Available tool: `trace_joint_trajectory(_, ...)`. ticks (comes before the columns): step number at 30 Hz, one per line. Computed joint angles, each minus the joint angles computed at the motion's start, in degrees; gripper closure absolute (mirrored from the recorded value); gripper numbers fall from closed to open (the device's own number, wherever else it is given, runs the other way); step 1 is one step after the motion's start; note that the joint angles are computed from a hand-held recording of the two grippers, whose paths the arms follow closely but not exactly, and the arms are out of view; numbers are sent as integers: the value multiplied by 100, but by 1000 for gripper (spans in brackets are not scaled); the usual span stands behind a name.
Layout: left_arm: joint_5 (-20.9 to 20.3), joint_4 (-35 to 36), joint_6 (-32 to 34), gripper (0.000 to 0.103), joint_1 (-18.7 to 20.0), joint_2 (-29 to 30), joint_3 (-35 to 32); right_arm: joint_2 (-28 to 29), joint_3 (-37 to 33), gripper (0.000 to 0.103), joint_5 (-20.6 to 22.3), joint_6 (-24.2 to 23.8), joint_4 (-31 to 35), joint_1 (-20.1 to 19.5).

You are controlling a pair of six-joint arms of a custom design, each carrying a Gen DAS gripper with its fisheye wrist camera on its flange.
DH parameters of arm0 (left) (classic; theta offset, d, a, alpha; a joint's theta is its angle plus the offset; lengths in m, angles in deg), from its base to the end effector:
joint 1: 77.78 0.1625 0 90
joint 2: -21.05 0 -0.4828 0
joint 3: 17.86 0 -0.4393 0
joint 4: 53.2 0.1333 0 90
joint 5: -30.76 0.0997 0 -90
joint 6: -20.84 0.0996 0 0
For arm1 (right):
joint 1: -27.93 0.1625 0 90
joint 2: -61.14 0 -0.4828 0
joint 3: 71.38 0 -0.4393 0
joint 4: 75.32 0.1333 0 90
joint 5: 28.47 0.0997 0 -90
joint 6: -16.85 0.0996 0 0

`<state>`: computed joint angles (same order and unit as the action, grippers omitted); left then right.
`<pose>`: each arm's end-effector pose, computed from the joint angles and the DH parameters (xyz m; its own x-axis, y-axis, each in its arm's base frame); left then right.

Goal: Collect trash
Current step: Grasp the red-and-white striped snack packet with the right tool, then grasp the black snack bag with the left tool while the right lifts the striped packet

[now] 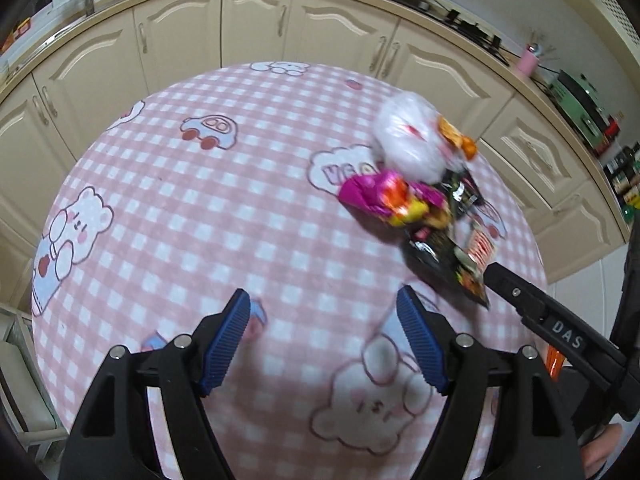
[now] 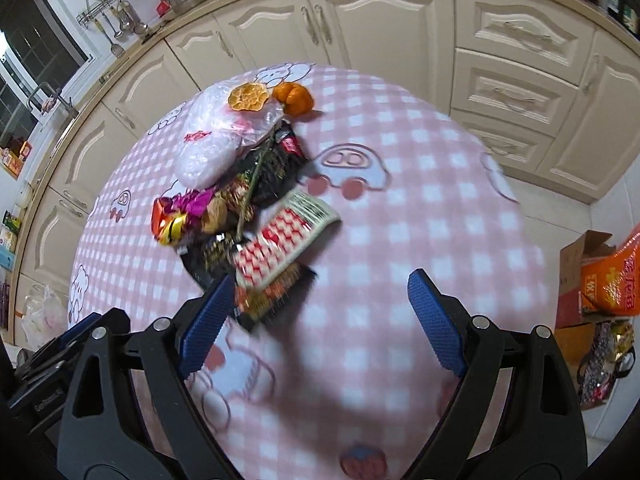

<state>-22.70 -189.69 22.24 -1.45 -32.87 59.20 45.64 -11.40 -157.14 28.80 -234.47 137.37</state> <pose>-0.0046 -0.8341 0.3461 -0.8309 -0.0176 -0.5561 0.2373 0.8928 -0.3829 0.3671 -0.8267 -0.0453 -0.8678 0.1638 0.4691 -0.1255 0.8412 -0.5259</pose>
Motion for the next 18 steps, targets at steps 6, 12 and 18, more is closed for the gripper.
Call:
trace_joint_trajectory(6, -83, 297, -138, 29, 103, 197, -415, 426, -773, 16, -72, -269, 294, -25)
trace_joint_trajectory(12, -223, 594, -216, 29, 124, 319, -595, 631, -1085, 74, -89, -695, 155, -29)
trace_joint_trajectory(18, -189, 545, -130, 29, 37, 333, -507, 428, -701, 89, 221, -687, -279, -112)
